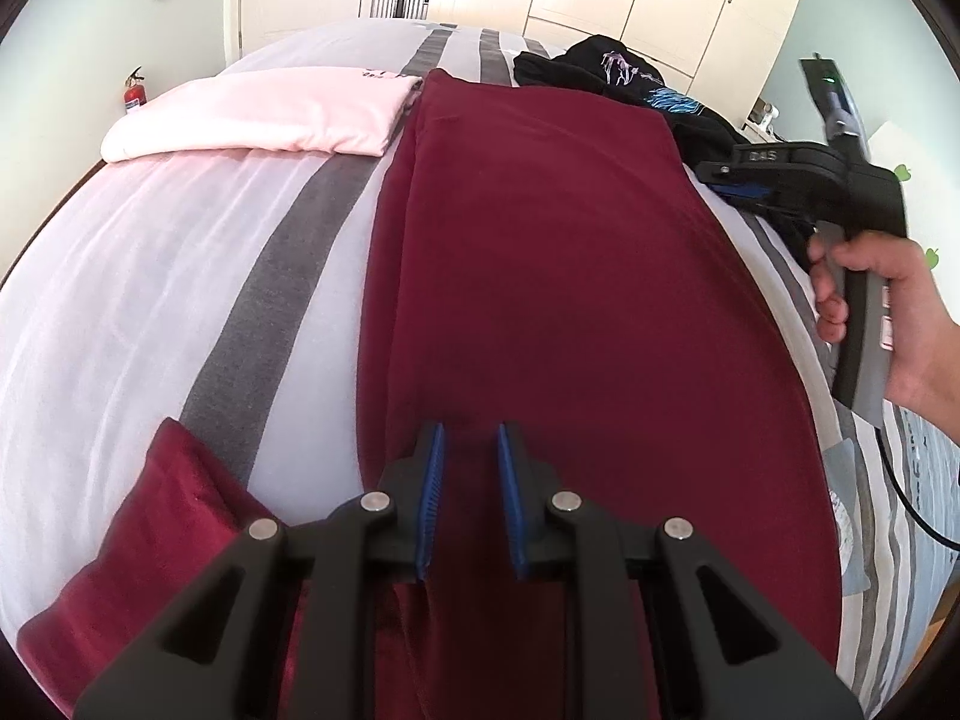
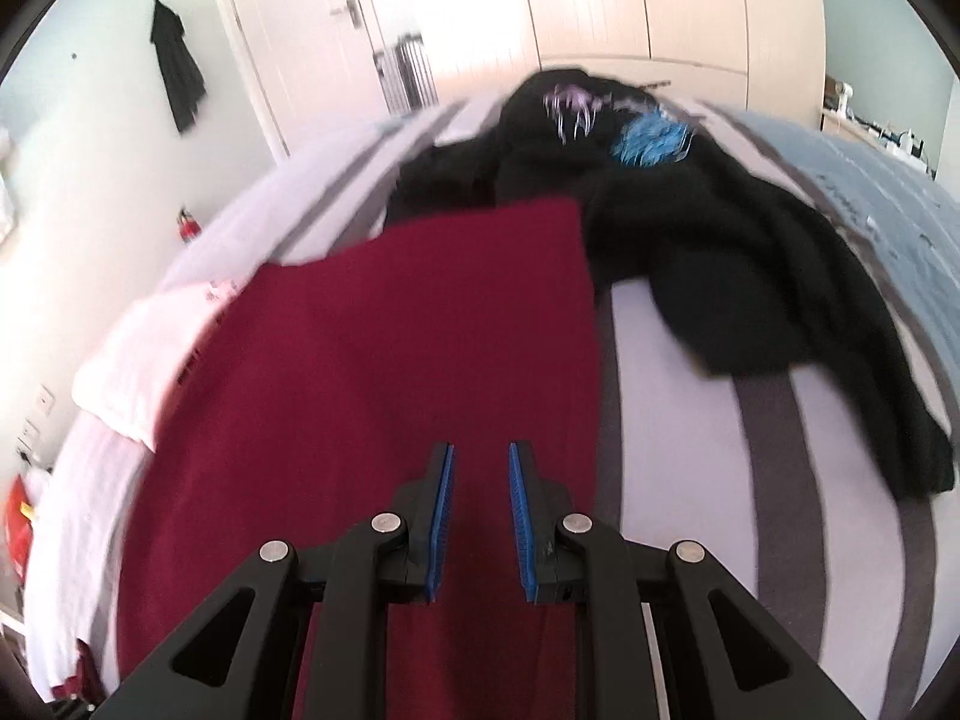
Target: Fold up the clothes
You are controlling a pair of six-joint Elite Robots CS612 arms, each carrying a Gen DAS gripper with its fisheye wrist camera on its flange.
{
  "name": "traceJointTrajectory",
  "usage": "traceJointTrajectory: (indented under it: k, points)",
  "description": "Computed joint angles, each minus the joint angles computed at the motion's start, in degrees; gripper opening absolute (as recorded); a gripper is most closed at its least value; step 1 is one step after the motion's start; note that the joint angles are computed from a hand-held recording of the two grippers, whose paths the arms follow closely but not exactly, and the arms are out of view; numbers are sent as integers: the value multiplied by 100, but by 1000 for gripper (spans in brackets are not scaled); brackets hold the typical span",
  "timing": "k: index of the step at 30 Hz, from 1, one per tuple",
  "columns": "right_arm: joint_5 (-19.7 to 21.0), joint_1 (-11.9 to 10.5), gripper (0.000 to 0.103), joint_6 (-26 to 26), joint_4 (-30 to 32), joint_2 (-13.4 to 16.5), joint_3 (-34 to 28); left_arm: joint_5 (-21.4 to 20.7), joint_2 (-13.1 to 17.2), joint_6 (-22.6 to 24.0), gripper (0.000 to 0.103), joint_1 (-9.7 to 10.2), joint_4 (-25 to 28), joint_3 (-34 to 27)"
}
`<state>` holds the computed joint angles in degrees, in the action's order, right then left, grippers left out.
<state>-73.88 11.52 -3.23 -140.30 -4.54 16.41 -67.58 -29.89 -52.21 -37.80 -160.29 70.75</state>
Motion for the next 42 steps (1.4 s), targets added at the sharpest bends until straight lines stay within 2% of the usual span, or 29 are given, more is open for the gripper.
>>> traceJointTrajectory:
  k: [3,7,10,13,15,17,20,23,24,27,30,36,42]
  points:
    - [77,-41,17,-215,-407,-515,1103,-56,-30,-38,16,16,-80,70]
    - [-18,-42,17,-603,-613,-881,2008,-177,-62,-158,14,53,-268,183]
    - [-171,-9,17,-791,-945,-941,2271,-202,-84,-174,14,59,-318,224]
    - [-446,68,20,-944,-967,-968,2284,-165,-165,-496,14,49,-386,349]
    - [-632,103,20,-1122,-1262,-1128,2624,-43,-308,-737,15,18,-448,540]
    - [-731,110,20,-1232,-1665,-1355,3110,280,-523,-820,16,-62,-593,857]
    - [-516,34,20,-1081,-2077,-1724,3845,764,-891,-1100,26,-192,-487,1407]
    - [-167,-46,20,-899,-2375,-2185,4718,1047,-1207,-1566,40,-288,-111,1893]
    - [-65,-62,20,-847,-2420,-2319,4963,1087,-1306,-1768,43,-311,49,2054]
    - [286,-120,20,-615,-2467,-2714,5676,987,-1521,-2332,44,-357,464,2430]
    - [438,-141,20,-422,-2569,-3039,6281,862,-1660,-2688,45,-396,772,2698]
    - [215,-98,20,-412,-2787,-3466,7119,679,-1721,-2815,48,-412,643,2959]
    - [62,-89,20,-484,-2786,-3560,7368,741,-1647,-2602,56,-338,302,2976]
